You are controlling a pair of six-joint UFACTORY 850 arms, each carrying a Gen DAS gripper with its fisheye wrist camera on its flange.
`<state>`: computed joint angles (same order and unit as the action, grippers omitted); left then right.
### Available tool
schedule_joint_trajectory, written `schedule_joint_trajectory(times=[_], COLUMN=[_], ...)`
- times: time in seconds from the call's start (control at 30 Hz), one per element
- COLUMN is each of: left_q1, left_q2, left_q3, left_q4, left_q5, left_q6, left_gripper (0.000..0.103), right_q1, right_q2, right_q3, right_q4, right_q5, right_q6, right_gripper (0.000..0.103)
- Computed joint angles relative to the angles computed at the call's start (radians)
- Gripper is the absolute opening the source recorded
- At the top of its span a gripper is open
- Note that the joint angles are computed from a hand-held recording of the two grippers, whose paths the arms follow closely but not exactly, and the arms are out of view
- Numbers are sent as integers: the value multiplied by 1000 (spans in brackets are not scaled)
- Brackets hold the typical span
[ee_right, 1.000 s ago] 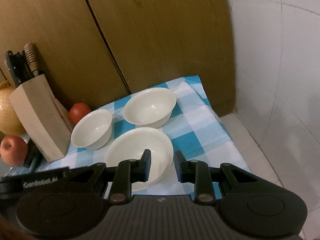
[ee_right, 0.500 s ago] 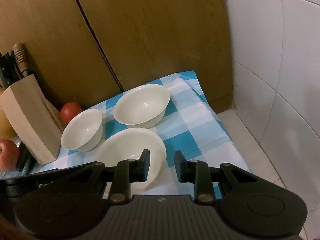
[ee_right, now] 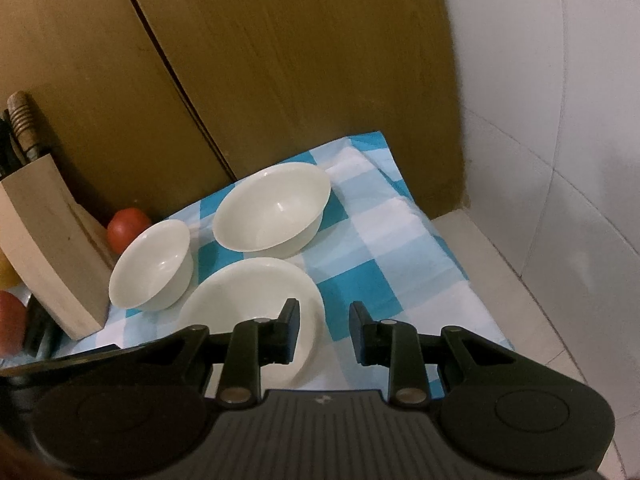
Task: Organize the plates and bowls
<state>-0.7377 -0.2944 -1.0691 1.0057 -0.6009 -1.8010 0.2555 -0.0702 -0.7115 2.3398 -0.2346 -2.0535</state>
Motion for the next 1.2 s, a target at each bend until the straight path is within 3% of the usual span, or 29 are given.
schedule_joint_trajectory(times=[0.2,0.33,0.43,0.63,0.97,1.2], left_q1=[8,18,27,46,3,-49], left_q2=[-23,-35,-40,-36,-13,-25], left_q3=[-19,-24,-26,-14,-8,-37], left_q4=[-21,-55,-98,-179,-230,-286], left_q5=[9,32,57,115,127,77], left_q6=[34,74,121,198,278,375], left_gripper=[93,79,67,49,47,48], right_q1=[5,-5,-9,-13,-55,-92], right_q2=[-28,-58,-73,-67,25,67], right_q3=[-19,-41,-54,-57,4,39], right_q4=[-67,-285,-424,-608,-826,-949], right_q5=[4,-10,-32,-96,-111,-147], right_q6=[64,291,430,603,748,812], right_gripper=[26,25,15,12,12,12])
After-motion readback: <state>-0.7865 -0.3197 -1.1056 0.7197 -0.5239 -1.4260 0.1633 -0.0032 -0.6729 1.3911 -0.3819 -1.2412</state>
